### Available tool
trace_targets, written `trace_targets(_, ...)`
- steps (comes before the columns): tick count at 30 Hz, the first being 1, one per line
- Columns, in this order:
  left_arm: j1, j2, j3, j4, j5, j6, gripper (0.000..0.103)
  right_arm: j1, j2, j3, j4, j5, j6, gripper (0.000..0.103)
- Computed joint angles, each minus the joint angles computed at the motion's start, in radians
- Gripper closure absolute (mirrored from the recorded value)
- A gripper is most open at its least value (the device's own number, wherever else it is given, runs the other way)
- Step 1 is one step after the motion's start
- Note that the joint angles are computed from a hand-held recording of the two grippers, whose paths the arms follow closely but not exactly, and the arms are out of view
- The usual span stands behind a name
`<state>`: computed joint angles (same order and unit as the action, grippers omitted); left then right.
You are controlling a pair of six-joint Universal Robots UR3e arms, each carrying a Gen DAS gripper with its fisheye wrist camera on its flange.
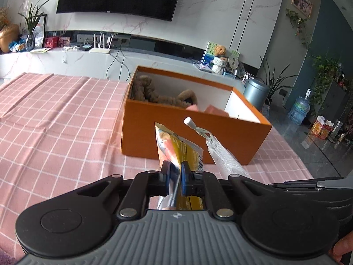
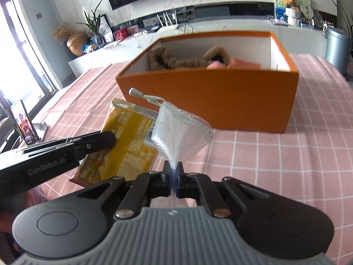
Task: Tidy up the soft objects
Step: 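Carry the snack packet and mesh bag over the orange box and lower them in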
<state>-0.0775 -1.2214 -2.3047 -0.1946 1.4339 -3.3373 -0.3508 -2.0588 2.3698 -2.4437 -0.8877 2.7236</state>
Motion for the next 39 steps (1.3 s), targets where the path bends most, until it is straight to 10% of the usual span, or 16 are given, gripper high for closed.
trace_targets(14,0.012,-0.23,0.36,0.023,-0.064,0.025,0.094,-0.036,0.194,-0.32,0.021,0.054,0.047,0.103)
trace_targets(24,0.031,-0.544,0.723,-0.032,-0.127,-0.011,0.094,0.049,0.546,-0.7,-0.044,-0.07,0.083,0.103)
trace_targets(39,0.042,-0.819,0.967,-0.169,-0.161,-0.023,0.094,0.191,1.212,-1.601,0.347,-0.392,0.003,0.103)
